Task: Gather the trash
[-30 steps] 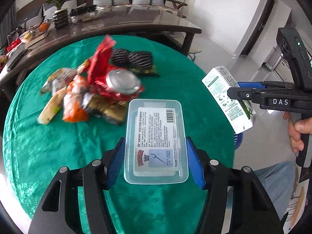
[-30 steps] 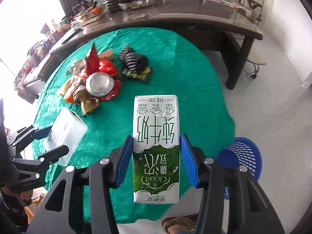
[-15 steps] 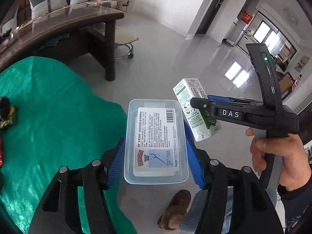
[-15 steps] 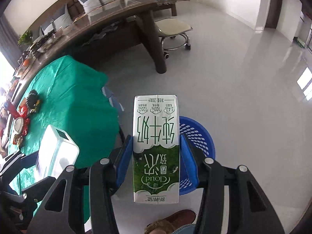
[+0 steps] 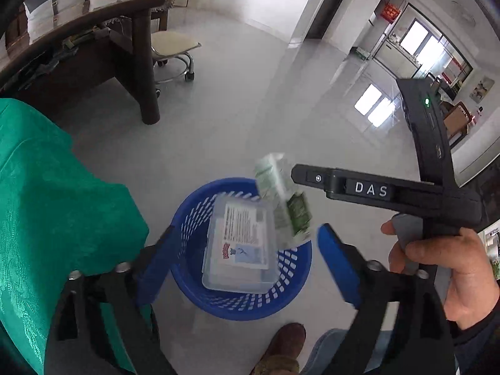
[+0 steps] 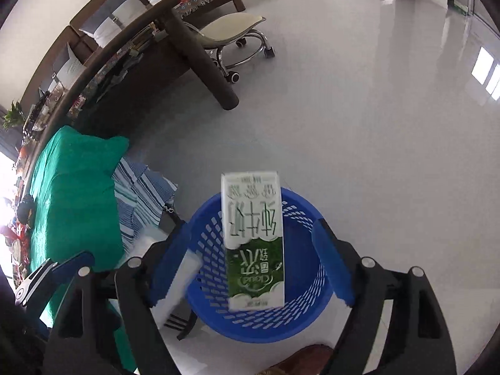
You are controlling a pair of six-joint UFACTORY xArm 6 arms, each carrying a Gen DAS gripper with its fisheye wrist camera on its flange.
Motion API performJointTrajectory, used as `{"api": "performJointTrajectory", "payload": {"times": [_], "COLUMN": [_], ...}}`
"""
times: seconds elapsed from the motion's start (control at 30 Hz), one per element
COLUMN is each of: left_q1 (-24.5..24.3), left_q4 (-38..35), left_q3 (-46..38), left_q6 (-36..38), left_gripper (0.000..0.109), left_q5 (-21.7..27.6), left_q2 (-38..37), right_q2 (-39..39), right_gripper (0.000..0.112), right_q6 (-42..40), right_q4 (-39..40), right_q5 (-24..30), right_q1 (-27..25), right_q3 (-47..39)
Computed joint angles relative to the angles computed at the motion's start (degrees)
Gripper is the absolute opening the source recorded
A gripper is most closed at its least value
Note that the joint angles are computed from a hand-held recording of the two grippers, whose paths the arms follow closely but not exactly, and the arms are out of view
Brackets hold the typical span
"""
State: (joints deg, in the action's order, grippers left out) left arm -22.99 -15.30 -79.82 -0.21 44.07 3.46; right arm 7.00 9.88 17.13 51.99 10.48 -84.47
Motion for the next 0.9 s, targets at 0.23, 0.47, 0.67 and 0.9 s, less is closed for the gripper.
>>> {"api": "performJointTrajectory", "payload": {"times": [0.23,0.47,0.67,0.9], "left_q1": [-0.8,2.1,11.8,32.1], "left_q4": [0.2,8.2,11.5,11.0], "left_q3": [9.3,19.5,29.9,35.1], "left_q6": [-0.3,-7.9,-7.8,4.1], "left_gripper": [0.098,0.098,0.098,0.098], "left_q5": [-12.2,-7.1,0.9,9.8], "left_q2": [-10.2,-27.1,-43.8,-54.9], "right_q2": [-7.0,-17.4,-19.4,-10.8], "right_gripper": [0.080,0.098,0.098,0.098], "right_q6": [1.2,8.7,20.2,18.3], "right_q4": [-3.0,-18.8,-33.7,-35.0], "right_q5": [-8.1,-27.2,-30.4,-23.9], "right_q1": [0.6,8.0,18.7,34.5], "right_q3": [5.9,16.0,18.2,8.9]}}
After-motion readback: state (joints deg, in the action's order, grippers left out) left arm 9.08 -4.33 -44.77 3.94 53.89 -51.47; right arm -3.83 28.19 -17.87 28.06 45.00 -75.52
